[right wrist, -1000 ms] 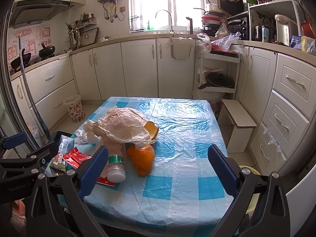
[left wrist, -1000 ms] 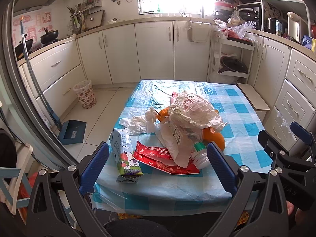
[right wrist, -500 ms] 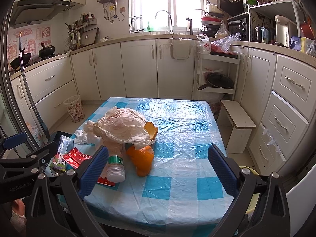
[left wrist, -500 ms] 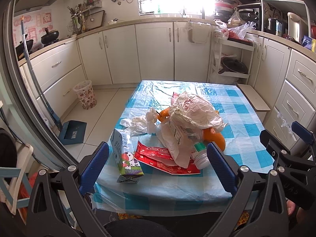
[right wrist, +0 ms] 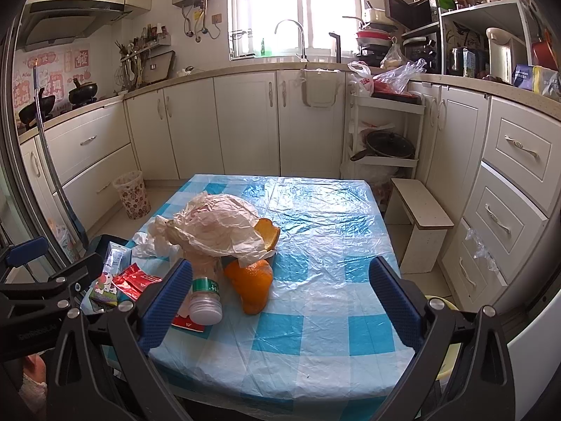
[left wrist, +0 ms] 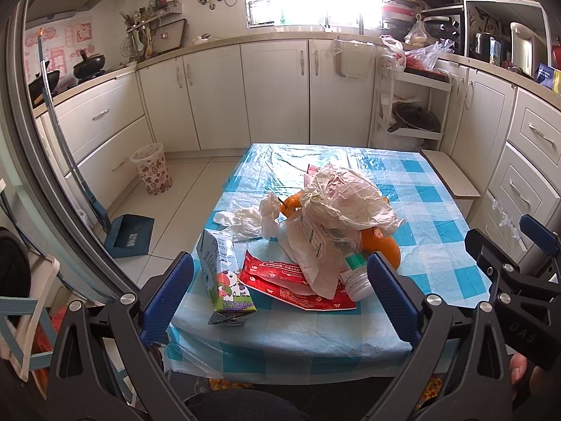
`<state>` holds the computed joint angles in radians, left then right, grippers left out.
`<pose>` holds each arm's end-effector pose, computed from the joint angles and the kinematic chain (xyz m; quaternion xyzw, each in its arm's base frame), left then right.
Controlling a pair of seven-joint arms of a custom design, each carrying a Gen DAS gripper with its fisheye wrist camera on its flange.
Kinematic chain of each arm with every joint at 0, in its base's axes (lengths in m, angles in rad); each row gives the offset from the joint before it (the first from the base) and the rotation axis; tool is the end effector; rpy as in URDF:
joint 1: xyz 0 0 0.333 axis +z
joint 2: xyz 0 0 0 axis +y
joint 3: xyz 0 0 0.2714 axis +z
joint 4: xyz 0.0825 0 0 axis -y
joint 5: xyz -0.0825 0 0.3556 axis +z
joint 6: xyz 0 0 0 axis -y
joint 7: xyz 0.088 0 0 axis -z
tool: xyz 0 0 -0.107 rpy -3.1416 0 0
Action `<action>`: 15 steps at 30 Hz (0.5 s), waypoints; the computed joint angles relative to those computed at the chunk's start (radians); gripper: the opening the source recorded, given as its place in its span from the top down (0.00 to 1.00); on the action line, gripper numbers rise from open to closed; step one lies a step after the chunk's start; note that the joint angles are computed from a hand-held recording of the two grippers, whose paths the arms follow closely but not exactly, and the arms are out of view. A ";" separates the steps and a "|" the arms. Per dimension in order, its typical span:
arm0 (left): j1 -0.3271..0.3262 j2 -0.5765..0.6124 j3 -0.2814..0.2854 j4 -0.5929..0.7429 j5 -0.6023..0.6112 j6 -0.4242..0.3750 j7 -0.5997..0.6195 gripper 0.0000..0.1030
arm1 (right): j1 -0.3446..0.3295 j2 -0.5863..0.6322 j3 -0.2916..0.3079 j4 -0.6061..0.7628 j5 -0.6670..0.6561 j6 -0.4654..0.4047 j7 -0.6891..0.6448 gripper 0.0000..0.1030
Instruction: Collect trash
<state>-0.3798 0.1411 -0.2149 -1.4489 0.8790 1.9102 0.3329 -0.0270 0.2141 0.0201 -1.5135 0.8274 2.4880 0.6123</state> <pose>0.5281 -0.2788 0.6179 -0.7722 0.4668 -0.1981 0.3829 0.6396 -0.0093 0.5882 -0.7461 0.4556 -0.2205 0.4326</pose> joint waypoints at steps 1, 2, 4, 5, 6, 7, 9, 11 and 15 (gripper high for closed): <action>0.000 0.000 0.000 -0.001 0.001 0.000 -0.001 0.07 | -0.001 0.001 0.000 0.002 0.000 -0.002 0.001 0.06; 0.000 -0.001 0.000 -0.002 0.001 0.000 -0.002 0.07 | -0.002 0.001 0.000 0.003 0.001 -0.004 0.001 0.06; 0.000 -0.001 0.000 -0.002 0.001 0.000 -0.001 0.07 | -0.001 0.000 0.001 0.001 0.004 -0.001 -0.002 0.06; 0.001 -0.002 0.000 -0.003 0.000 0.002 -0.002 0.07 | -0.002 0.001 0.001 0.002 0.003 -0.002 -0.001 0.06; 0.001 -0.002 0.000 -0.004 0.000 0.003 -0.003 0.07 | -0.001 0.000 0.002 -0.001 0.006 0.000 -0.002 0.06; 0.000 -0.001 0.000 -0.003 0.001 0.001 -0.003 0.07 | -0.002 0.000 0.001 0.001 0.005 -0.002 -0.002 0.06; 0.000 -0.001 0.000 -0.003 0.001 0.002 -0.003 0.07 | -0.002 0.000 0.001 0.001 0.005 -0.001 -0.001 0.06; 0.000 -0.001 0.000 -0.004 0.001 0.001 -0.004 0.07 | -0.002 0.000 0.001 0.000 0.007 -0.001 -0.002 0.06; 0.000 -0.002 0.000 -0.005 0.001 0.003 -0.003 0.07 | -0.001 -0.001 0.001 -0.003 0.010 0.001 -0.005 0.06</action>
<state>-0.3793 0.1395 -0.2150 -1.4537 0.8800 1.9132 0.3297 -0.0281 0.2126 0.0214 -1.5167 0.8379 2.4893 0.6070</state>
